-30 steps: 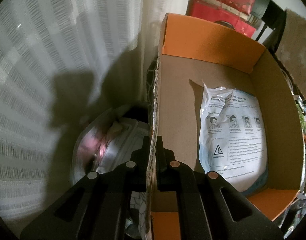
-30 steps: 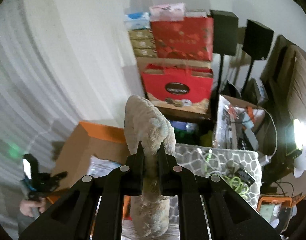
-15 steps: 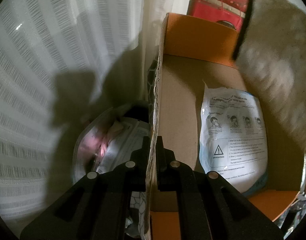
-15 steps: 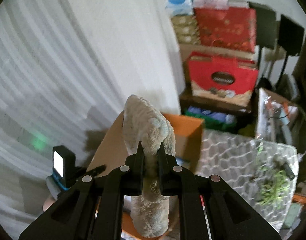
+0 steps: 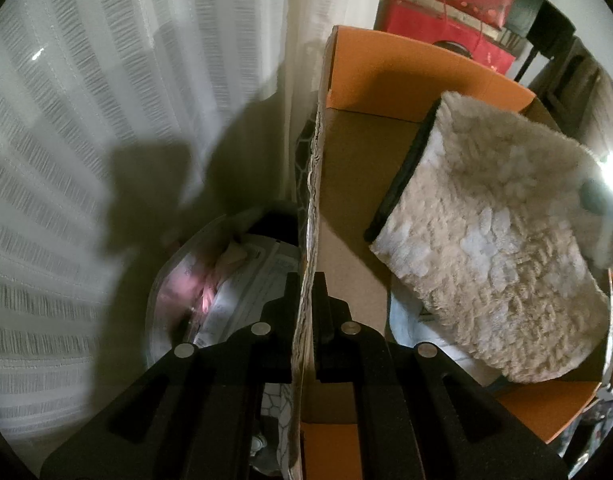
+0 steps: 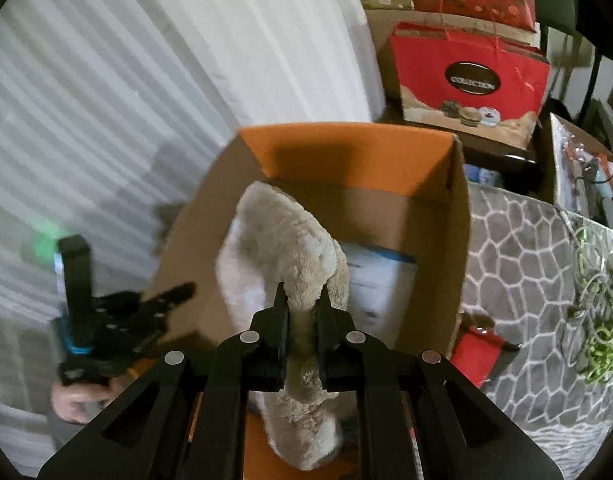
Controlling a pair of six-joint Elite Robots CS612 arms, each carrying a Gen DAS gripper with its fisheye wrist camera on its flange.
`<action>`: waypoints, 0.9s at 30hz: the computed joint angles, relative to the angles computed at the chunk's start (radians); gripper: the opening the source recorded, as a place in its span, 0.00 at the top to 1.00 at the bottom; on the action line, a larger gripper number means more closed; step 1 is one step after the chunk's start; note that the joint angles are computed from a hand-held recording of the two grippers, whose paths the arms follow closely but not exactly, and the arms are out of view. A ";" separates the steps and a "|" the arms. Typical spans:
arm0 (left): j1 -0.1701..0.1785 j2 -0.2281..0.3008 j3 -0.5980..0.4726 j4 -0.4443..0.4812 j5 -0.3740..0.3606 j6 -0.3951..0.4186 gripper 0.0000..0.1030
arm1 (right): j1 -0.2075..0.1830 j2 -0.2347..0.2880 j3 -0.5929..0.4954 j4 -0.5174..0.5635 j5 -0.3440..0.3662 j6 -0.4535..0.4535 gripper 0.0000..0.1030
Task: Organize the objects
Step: 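Lower the oven mitt into the box onto the mask bag, release, then grasp the black tea box among the green cables with the right gripper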
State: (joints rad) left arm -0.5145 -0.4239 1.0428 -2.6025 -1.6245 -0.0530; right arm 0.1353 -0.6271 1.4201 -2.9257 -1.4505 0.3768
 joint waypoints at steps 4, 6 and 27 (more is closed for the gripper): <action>0.000 0.000 0.000 0.000 -0.001 -0.001 0.95 | 0.006 0.003 -0.007 0.034 -0.087 -0.035 0.78; 0.000 0.000 0.000 -0.001 -0.001 0.000 0.95 | 0.005 -0.004 0.007 0.012 -0.115 -0.045 0.67; 0.003 0.002 -0.001 -0.003 -0.004 0.002 0.95 | -0.099 -0.165 0.276 -0.112 -0.225 0.010 0.59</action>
State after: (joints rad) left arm -0.5114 -0.4220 1.0413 -2.6056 -1.6282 -0.0508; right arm 0.0360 -0.7920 1.6961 -3.0378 -1.6756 0.3865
